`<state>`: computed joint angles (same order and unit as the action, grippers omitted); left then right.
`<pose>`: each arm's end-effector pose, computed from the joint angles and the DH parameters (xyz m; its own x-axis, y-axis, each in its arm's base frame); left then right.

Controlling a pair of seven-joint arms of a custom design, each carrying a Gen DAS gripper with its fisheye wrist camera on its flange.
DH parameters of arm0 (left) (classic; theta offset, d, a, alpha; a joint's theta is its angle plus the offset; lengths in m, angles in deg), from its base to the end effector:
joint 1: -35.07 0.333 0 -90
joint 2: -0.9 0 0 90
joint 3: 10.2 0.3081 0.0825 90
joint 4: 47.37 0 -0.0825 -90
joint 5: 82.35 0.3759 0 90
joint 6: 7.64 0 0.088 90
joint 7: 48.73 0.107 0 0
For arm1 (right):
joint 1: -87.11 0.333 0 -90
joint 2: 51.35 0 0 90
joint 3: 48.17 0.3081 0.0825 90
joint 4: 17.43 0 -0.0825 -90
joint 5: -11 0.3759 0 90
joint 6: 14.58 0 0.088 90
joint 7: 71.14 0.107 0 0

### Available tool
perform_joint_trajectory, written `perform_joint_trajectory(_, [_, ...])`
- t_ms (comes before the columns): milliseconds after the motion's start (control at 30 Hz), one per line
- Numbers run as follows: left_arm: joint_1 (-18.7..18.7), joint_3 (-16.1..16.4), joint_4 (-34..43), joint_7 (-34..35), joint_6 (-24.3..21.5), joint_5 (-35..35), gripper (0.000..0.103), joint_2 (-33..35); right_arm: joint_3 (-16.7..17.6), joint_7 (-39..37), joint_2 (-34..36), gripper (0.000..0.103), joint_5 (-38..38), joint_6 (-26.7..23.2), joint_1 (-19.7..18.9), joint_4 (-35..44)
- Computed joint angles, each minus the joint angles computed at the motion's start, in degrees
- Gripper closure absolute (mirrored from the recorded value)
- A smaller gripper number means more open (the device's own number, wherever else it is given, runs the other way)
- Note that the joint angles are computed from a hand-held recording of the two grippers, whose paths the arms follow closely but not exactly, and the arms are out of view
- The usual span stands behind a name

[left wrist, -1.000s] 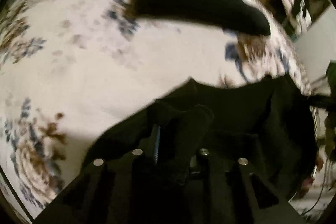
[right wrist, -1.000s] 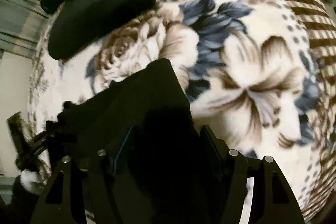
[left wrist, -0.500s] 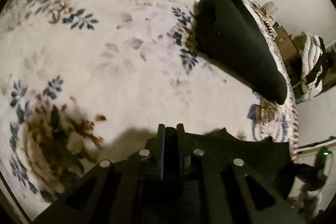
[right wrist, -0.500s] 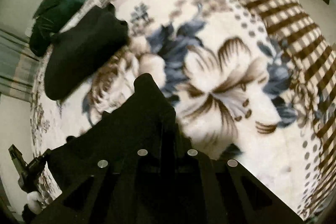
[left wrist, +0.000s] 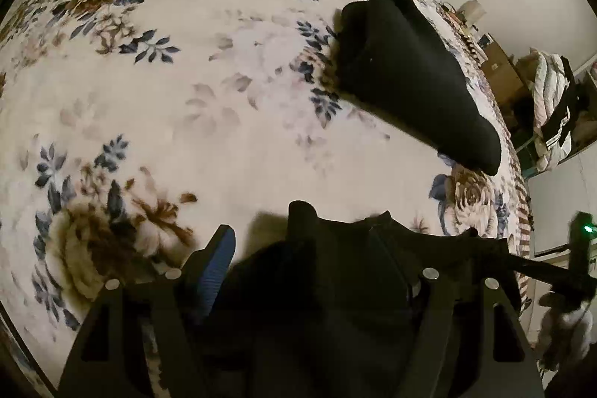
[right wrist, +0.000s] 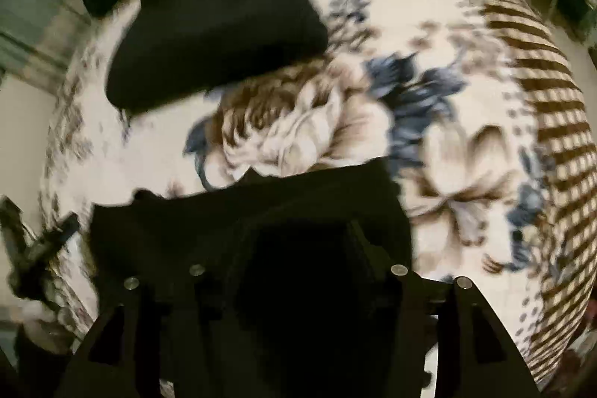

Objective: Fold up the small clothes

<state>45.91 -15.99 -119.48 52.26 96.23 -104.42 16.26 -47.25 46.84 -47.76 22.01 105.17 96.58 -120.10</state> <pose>0.6464 0.0364 0.6371 -0.1148 -0.9325 0.3424 -0.9422 -0.0070 -0.3350 0.5849 0.1166 0.5266 -0.3458 -0.8992 -0.2681 -0.9159 0.3855 -0.1117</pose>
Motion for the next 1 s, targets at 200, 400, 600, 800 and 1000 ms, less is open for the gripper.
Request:
perform_joint_trajectory(200, [-0.6, 0.1, -1.9, 0.6, 1.3, 1.2, 0.031, -1.3, 0.6, 2.1, 7.7, 0.059, -9.3, -3.9, 3.4, 4.4])
perform_joint_trajectory(400, [-0.6, 0.4, -3.4, 1.3, 2.1, 1.0, 0.031, -2.2, 0.6, 9.9, -1.4, 0.097, -14.1, 6.2, 4.0, -5.1])
perform_joint_trajectory(600, [-0.4, 0.3, -2.0, 0.6, 1.2, -0.3, 0.031, -0.7, 0.7, 16.3, -6.2, 0.097, -18.9, 10.8, 2.2, -7.4])
perform_joint_trajectory(800, [-2.2, -0.9, 2.2, 1.4, -2.5, 3.2, 0.031, 4.2, -1.2, 8.0, -2.0, 0.091, 0.7, 6.3, -1.1, -6.9])
perform_joint_trajectory(1000, [-2.8, -1.4, -1.2, 5.7, 0.7, 4.6, 0.085, 2.9, -1.8, 12.9, -13.3, 0.037, -0.8, 13.4, -3.3, -17.3])
